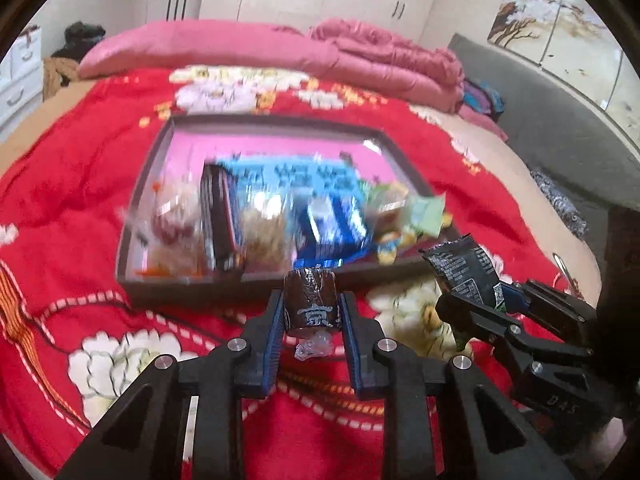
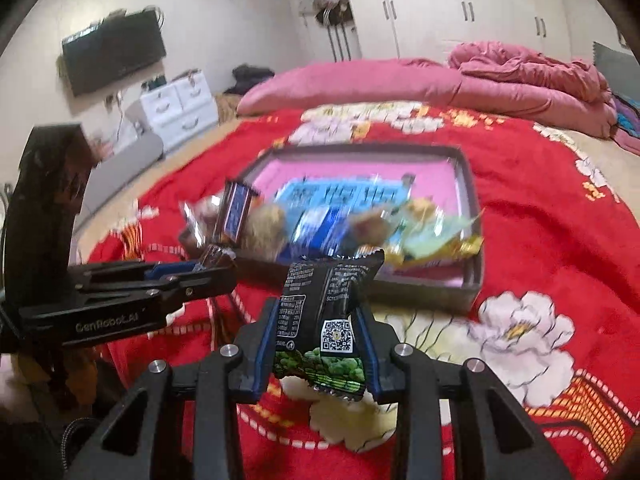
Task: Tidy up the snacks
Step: 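Grasp the brown candy with left tool while right tool grasps the green-pea bag, then carry the brown candy into the tray with left tool while right tool carries the pea bag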
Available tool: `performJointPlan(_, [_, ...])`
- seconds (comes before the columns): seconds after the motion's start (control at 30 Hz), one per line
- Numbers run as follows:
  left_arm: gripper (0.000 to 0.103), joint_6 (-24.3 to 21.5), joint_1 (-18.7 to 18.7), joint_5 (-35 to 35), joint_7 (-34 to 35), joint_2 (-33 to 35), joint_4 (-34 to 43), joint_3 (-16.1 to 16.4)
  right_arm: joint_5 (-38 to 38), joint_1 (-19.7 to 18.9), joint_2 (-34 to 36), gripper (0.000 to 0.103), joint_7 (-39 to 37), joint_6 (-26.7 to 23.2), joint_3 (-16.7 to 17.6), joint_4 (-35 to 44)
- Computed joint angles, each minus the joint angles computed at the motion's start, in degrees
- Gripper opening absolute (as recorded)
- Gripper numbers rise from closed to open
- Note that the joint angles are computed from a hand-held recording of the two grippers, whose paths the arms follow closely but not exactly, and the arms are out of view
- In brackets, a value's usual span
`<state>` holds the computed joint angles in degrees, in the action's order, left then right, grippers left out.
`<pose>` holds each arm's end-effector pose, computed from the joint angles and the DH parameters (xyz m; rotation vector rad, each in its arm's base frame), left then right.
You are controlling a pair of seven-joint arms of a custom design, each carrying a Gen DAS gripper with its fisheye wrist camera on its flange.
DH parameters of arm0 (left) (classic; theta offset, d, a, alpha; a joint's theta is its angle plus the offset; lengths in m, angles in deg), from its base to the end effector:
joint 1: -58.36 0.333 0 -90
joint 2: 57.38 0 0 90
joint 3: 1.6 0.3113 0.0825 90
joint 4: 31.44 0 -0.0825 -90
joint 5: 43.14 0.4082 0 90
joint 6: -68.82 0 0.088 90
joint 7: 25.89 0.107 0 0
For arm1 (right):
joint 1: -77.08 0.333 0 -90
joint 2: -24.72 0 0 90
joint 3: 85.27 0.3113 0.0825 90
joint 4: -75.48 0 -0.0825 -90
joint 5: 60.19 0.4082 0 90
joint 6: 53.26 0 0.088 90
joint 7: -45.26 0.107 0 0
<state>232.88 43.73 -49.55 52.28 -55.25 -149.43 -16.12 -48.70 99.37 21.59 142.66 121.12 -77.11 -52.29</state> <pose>0.5503 -0.2980 0.4919 -1.7108 2.0991 -1.0410 0.5123 0.2845 0.4807 -1.7900 1.4410 -0.3586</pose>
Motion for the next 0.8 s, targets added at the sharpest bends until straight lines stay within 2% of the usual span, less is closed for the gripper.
performJointPlan(0.27, [0.028, 0.1, -0.5, 6.8, -3.2, 3.8, 5.0, -0.4, 4.8, -0.2, 1.5, 0.037, 0.1, 2.0, -0.9, 2.1])
performJointPlan(0.4, [0.028, 0.1, -0.1, 7.6, -3.0, 5.3, 6.8, -0.8, -1.1, -1.4, 2.2, 0.037, 5.3, 2.7, -1.0, 2.8])
performJointPlan(0.47, [0.028, 0.2, -0.1, 9.0, -3.3, 6.1, 7.7, -0.6, -1.6, -1.6, 2.5, 0.037, 5.9, 2.7, -1.2, 3.2])
performJointPlan(0.8, [0.028, -2.1, 1.6, 6.8, -0.8, 9.8, 11.8, -1.6, -9.9, -1.8, 5.7, 0.037, 15.2, 2.5, -3.7, 6.4])
